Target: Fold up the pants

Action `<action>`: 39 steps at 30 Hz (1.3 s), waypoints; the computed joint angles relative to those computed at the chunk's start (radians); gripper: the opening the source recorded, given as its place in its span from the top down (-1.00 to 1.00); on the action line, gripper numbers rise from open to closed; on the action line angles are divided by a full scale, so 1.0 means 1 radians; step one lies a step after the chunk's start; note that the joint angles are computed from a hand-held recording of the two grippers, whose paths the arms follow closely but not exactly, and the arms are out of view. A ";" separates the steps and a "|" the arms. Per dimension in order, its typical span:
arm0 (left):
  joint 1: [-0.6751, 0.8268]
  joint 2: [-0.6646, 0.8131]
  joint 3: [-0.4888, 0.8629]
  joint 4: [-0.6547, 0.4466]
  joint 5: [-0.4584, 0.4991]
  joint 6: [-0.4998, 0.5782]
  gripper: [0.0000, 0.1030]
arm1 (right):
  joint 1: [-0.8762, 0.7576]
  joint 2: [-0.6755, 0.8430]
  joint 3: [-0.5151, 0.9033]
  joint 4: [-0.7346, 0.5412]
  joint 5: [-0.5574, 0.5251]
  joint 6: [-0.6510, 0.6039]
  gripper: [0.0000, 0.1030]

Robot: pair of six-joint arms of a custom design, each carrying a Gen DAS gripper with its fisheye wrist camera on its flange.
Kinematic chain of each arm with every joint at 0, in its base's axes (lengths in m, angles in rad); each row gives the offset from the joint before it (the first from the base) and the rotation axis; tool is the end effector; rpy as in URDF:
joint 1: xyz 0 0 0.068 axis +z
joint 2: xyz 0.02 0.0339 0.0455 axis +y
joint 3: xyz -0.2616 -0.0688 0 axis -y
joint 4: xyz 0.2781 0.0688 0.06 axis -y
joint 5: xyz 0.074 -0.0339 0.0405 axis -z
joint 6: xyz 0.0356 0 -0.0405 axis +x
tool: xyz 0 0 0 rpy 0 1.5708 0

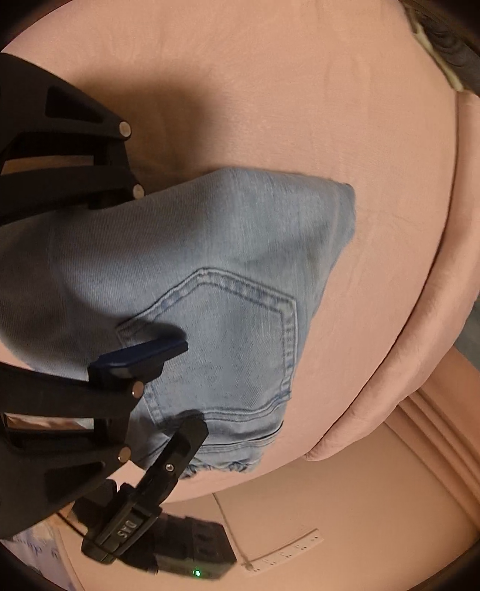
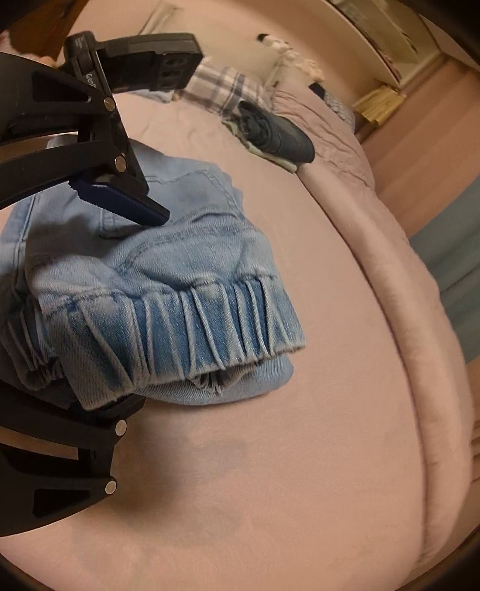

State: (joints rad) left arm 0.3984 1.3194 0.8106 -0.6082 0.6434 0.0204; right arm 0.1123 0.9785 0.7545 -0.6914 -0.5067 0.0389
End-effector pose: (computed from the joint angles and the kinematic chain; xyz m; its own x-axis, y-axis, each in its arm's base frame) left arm 0.2589 0.0858 0.1917 -0.8296 -0.3315 -0.4493 -0.0511 0.8464 -0.5301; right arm 0.2192 0.0421 0.2439 -0.8025 -0.0563 -0.5940 -0.3610 0.8385 0.4082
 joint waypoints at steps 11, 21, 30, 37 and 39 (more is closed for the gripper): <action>-0.032 -0.088 -0.023 0.033 -0.037 0.003 0.10 | 0.082 -0.107 -0.009 -0.006 0.092 0.019 -0.54; -0.002 -0.101 -0.015 0.026 -0.024 -0.002 0.10 | 0.127 -0.158 -0.014 -0.025 0.104 0.036 -0.54; 0.041 -0.126 -0.023 0.013 -0.005 0.012 0.10 | 0.197 -0.157 -0.003 -0.019 0.145 0.054 -0.54; 0.075 -0.164 -0.048 0.007 0.011 0.026 0.10 | 0.248 -0.145 0.007 -0.006 0.176 0.067 -0.54; 0.092 -0.169 -0.049 0.000 0.020 0.036 0.10 | 0.261 -0.138 0.012 -0.004 0.186 0.065 -0.54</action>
State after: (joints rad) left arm 0.4909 1.1507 0.7612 -0.6082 0.6630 0.0568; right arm 0.3738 0.8402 0.7662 -0.6950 -0.3208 0.1043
